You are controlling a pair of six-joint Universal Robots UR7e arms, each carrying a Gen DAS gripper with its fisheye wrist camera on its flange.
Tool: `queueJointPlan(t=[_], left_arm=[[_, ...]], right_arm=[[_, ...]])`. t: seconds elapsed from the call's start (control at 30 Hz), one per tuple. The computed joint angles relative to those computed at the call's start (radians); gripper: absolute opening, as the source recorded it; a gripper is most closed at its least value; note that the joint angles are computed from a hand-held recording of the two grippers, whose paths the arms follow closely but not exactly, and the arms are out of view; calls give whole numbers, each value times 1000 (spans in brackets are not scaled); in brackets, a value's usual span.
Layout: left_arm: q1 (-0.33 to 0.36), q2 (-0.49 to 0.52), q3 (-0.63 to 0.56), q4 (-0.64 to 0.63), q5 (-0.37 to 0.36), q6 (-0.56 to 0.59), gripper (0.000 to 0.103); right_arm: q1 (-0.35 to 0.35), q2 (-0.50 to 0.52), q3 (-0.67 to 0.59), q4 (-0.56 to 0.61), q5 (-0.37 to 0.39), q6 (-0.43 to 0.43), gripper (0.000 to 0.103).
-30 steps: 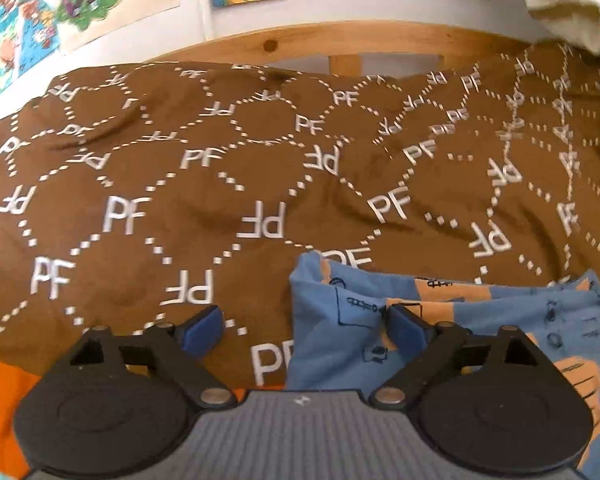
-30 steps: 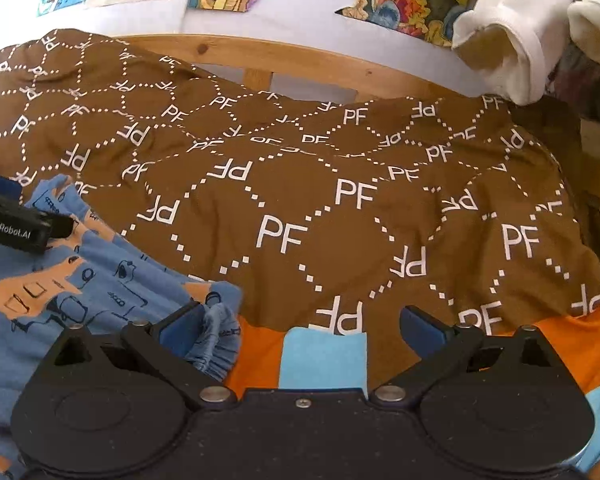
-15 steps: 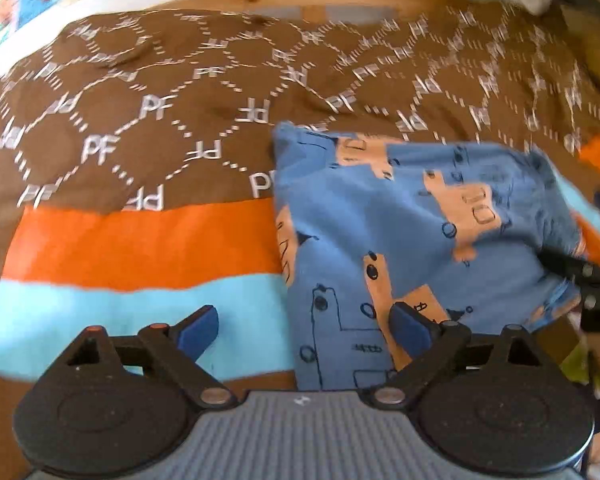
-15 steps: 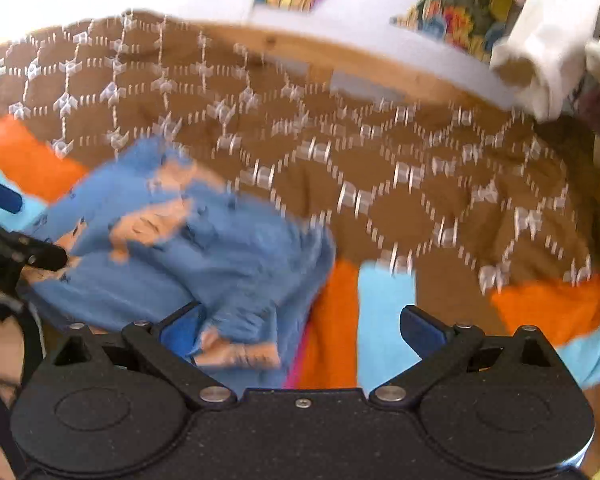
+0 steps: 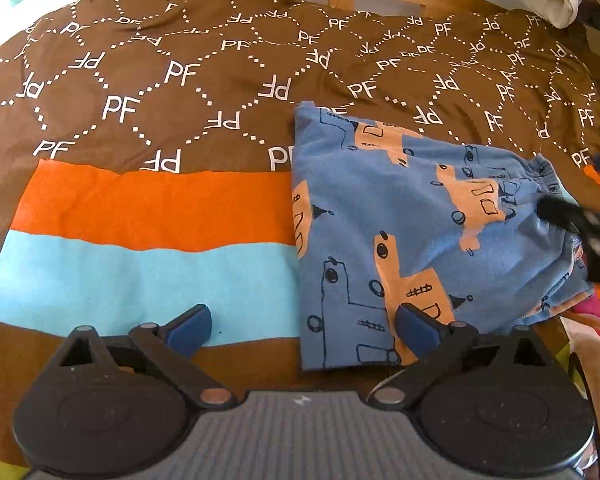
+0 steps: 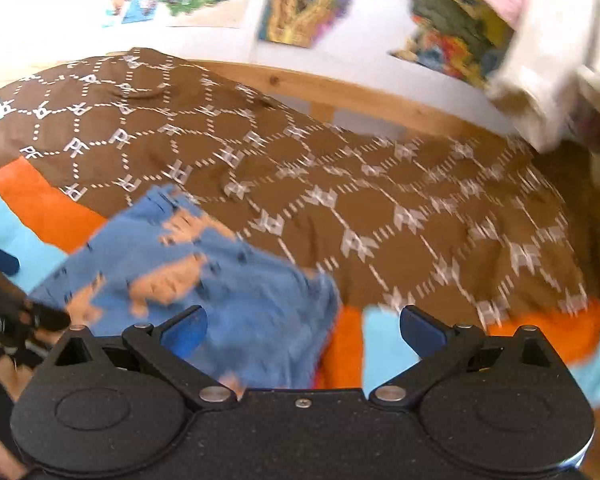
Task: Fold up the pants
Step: 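Open the left gripper and release the folded pants onto the bed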
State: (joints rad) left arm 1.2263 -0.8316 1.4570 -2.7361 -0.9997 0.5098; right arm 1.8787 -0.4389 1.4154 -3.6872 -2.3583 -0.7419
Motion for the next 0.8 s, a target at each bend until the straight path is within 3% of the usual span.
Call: queueJointPlan(t=[0.13,0.27,0.4,0.47,0.63,0.73,0.8], left_arm=[[0,-1,4,-8,-2,2,101],[2,-1,1,-3,-9,0,102],[4,0,2,-11,-12,6,102],[4,1,3,-16,-11,5,102],[4,1,3,-15,-10,5,102],[4,0,0,-5,-11,2,102],[4,-1,-1,-3,-12,2,102]], right_arm=[[-15,49,-114,86,48,-66,102],[-36,137,-273,158,-45,-181,102],[-45,124,-285,161,-67,-89,102],[-37,106,-251,115,-63,-84,102],[-7,18,-90,156,-39,-22,102],[11,14,-45,196,-104,-21,102],[11,14,-9,158,-115,-17,102]])
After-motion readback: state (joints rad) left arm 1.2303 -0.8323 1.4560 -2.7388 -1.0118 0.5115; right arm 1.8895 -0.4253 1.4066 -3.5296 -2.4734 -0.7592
